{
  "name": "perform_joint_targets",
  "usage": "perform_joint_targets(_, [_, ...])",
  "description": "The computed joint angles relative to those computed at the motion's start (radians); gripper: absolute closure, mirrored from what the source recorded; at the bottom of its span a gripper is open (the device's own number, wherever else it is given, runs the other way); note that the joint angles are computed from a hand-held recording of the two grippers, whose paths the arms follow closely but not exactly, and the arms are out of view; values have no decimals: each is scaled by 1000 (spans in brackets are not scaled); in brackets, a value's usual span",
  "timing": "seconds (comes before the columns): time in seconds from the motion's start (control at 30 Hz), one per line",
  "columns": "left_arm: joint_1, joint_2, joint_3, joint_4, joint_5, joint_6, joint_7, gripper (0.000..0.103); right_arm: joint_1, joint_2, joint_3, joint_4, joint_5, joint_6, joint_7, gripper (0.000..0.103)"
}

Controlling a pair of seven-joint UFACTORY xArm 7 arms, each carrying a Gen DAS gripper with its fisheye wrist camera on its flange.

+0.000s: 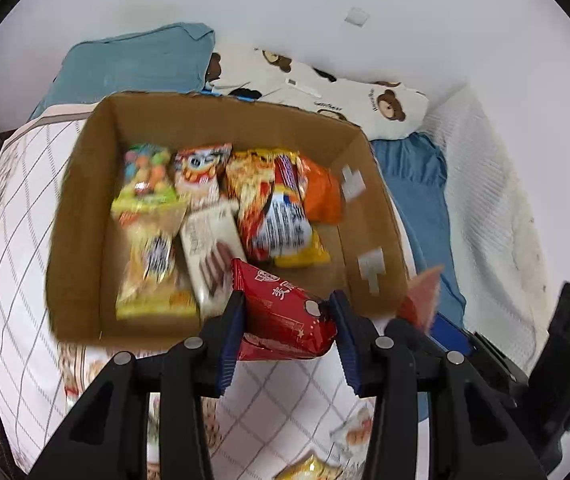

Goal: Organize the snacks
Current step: 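Lower both packets into the box and open both tools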

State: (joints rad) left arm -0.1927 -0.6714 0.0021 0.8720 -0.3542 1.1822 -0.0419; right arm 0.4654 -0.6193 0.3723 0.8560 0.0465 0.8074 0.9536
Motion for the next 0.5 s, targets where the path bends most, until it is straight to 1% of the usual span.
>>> perform_joint_targets(0.1, [1, 129, 1, 64, -6, -2, -9, 64, -26, 58, -48, 32, -4, 6, -43, 43])
perform_joint_targets(0.23, [7, 265, -6, 109, -26, -8, -14, 64, -44, 127, -85, 47, 12, 9, -82, 43])
perform_joint_targets(0.3, [12, 290, -5, 113, -41, 9, -19, 64, -50, 164, -93, 46, 26, -10, -87, 43])
perform_joint_targets(0.43, [17, 335, -9, 114, -65, 41, -13, 62, -50, 213, -109, 50, 42, -7, -109, 42])
perform_joint_targets(0.47, [18, 344, -9, 114, -74, 47, -11, 62, -47, 234, -115, 63, 51, 12, -118, 41])
perform_joint_targets(0.5, [22, 348, -11, 111, -80, 44, -17, 61, -43, 245, -119, 70, 63, 30, -126, 36])
